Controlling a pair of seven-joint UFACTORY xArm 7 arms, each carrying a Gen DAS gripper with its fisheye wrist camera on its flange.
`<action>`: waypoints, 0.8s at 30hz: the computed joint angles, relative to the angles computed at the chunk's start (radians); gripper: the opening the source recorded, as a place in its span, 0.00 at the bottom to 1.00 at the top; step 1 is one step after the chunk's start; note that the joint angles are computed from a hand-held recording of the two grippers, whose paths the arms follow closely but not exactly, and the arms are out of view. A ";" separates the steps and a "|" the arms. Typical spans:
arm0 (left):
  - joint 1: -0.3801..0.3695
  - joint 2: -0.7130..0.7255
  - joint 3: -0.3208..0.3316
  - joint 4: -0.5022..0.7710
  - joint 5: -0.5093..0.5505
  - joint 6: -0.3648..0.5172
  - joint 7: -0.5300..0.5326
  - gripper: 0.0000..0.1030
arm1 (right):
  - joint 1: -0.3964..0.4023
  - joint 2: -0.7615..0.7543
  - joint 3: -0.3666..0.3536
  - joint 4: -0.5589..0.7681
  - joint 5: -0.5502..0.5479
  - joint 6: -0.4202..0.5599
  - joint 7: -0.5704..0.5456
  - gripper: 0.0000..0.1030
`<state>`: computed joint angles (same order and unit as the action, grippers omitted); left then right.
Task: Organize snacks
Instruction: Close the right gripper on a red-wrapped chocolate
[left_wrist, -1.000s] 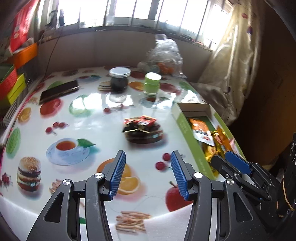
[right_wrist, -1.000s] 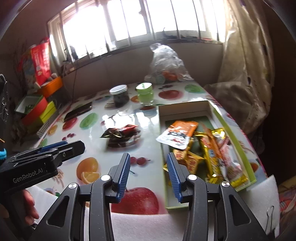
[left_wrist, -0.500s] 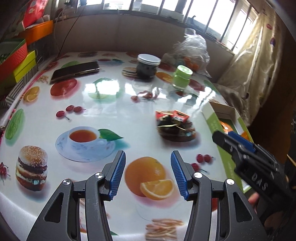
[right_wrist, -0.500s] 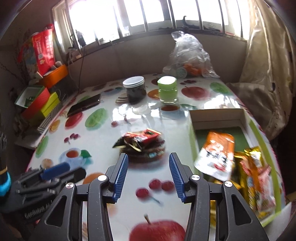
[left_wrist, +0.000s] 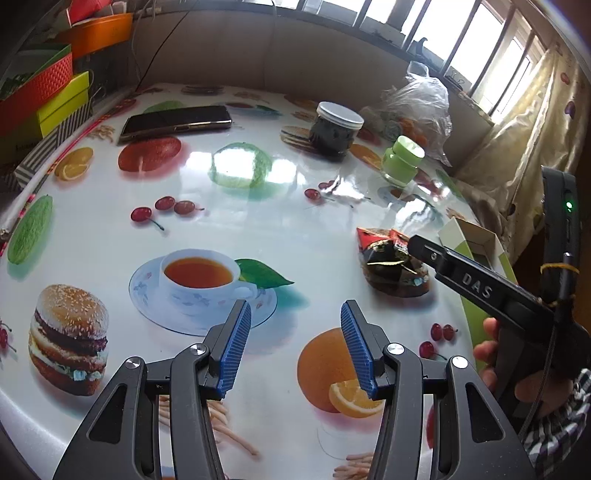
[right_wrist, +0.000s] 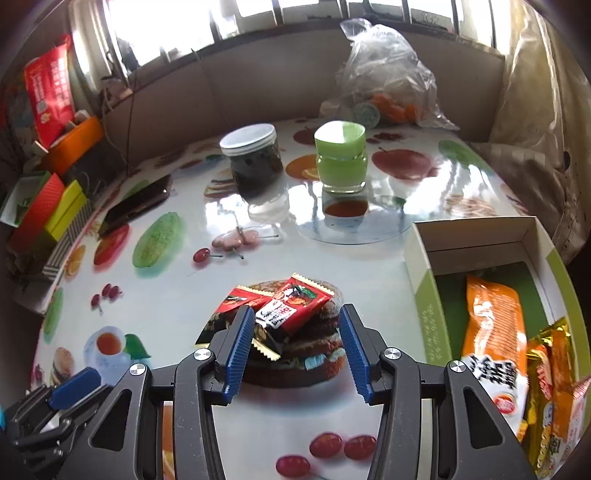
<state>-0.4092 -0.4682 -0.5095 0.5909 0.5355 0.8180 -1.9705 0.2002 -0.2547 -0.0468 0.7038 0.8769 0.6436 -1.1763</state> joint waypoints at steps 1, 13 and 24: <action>0.000 0.001 0.003 -0.003 -0.001 -0.006 0.001 0.51 | 0.001 0.007 0.003 0.003 -0.004 0.000 0.002 0.46; 0.005 -0.008 0.010 -0.025 -0.015 -0.020 -0.004 0.51 | 0.012 0.061 0.039 0.012 -0.003 -0.048 0.021 0.46; 0.006 -0.004 0.009 -0.026 -0.020 -0.019 0.000 0.51 | 0.010 0.056 0.034 0.002 -0.019 -0.078 0.030 0.30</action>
<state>-0.4029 -0.4726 -0.5000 0.5653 0.5151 0.7989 -1.9709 0.2106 -0.1991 -0.0126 0.7062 0.8580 0.5652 -1.1461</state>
